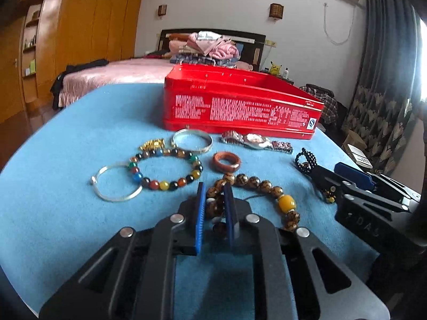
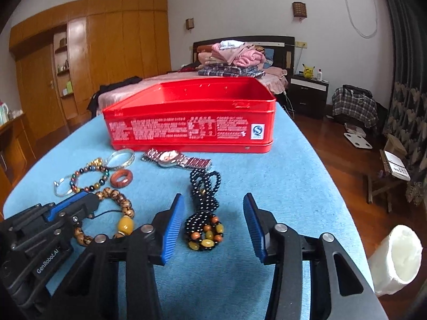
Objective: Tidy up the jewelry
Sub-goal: 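Grasp the black beaded necklace with the right tool while the left tool grasps the wooden bead bracelet, then carry the necklace and bracelet into the red tin and open both tools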
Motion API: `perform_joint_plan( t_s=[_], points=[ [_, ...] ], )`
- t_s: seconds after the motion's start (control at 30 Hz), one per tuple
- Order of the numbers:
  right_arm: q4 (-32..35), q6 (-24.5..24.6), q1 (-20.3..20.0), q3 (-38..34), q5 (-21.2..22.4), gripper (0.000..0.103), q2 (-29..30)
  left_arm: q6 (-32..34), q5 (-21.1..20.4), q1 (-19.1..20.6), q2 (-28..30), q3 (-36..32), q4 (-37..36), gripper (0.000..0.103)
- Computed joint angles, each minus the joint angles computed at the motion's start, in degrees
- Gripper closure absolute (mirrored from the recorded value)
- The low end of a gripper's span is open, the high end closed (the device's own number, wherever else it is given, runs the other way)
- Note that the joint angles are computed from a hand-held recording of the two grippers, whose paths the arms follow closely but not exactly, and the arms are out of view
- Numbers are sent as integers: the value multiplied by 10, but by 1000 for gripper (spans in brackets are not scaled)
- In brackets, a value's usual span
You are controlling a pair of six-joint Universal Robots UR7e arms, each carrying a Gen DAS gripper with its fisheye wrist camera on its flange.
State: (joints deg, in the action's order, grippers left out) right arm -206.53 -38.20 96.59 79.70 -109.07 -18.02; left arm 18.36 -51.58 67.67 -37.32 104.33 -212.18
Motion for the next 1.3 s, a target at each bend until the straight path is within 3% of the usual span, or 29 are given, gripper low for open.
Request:
perform_joint_plan(
  t_s=[0.2,0.33,0.53,0.87,1.3],
  points=[
    [27,-2,4,-14,-24,62,5,-20,-5,1,-5,2,20,81],
    [33,-7,4,-16,-27,76,6,-7,6,-2,-2,2,17,84],
    [35,-15,5,-16,-28,84,6,6,10,-5,-1,2,13,89],
    [35,13,7,8,-9,85,-22,9,-17,-11,-14,5,-10,89],
    [29,14,19,0,5,85,-36,30,-30,-26,-29,-14,-38,89]
  ],
)
